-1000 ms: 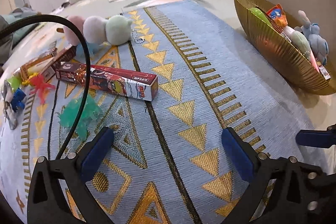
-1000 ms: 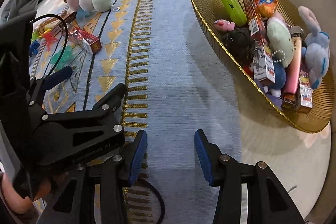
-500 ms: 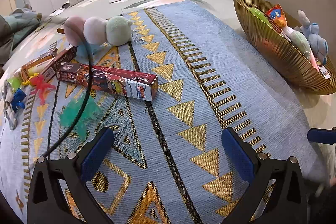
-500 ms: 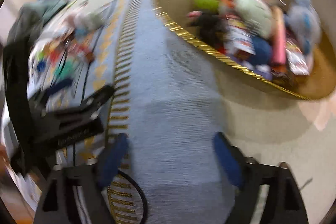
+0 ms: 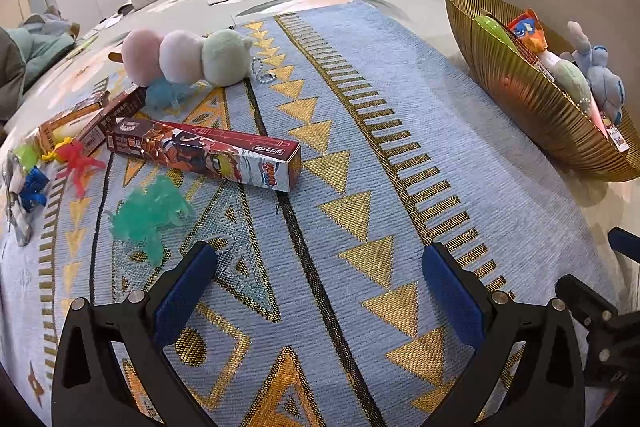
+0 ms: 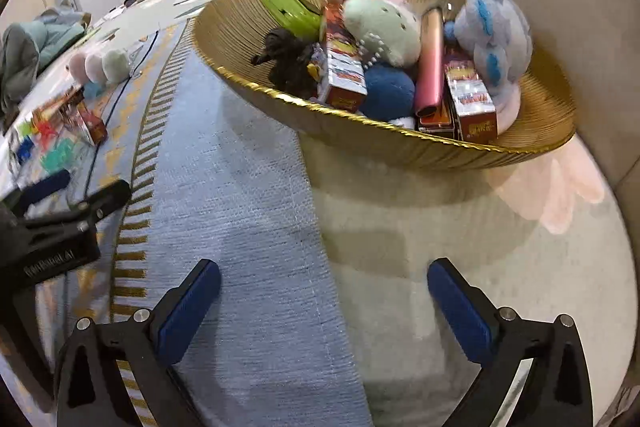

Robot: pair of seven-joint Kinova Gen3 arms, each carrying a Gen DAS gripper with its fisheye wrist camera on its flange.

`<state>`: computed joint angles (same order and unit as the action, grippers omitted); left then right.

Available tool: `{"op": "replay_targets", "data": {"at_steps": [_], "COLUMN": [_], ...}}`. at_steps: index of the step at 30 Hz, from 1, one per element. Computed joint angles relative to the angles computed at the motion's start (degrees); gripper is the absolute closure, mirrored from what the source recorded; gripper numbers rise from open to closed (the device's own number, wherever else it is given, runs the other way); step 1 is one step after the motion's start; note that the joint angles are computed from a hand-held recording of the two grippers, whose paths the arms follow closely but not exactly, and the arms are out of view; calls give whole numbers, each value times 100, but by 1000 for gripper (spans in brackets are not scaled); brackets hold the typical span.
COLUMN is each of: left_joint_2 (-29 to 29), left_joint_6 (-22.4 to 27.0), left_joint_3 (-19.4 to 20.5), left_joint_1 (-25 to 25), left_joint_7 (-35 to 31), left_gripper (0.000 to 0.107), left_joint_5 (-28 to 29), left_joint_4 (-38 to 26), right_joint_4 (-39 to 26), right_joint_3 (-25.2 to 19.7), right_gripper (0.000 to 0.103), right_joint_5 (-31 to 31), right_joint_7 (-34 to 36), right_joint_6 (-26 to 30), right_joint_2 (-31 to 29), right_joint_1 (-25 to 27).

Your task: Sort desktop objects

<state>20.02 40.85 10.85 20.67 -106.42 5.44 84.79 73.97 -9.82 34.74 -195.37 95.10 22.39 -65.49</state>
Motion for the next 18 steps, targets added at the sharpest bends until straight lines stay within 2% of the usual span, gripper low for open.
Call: {"op": "replay_targets", "data": {"at_steps": [7, 11, 18], "left_joint_2": [-98, -85, -87], "left_joint_6": [-100, -110, -89], "left_joint_3": [19, 21, 20], "left_joint_1": [-48, -71, -69], "left_joint_7": [-79, -115, -129], "left_gripper": [4, 4, 4], "left_joint_5": [49, 65, 70], "left_joint_4": [199, 199, 182], "right_joint_4": [237, -36, -35], "right_joint_3": [-80, 43, 208], "right_gripper": [0, 0, 0], "right_joint_5": [79, 235, 212], "right_joint_7": [-218, 136, 166], "right_joint_6": [68, -276, -356], "right_joint_2": [-150, 255, 278], "right_joint_1": [-113, 209, 128]}}
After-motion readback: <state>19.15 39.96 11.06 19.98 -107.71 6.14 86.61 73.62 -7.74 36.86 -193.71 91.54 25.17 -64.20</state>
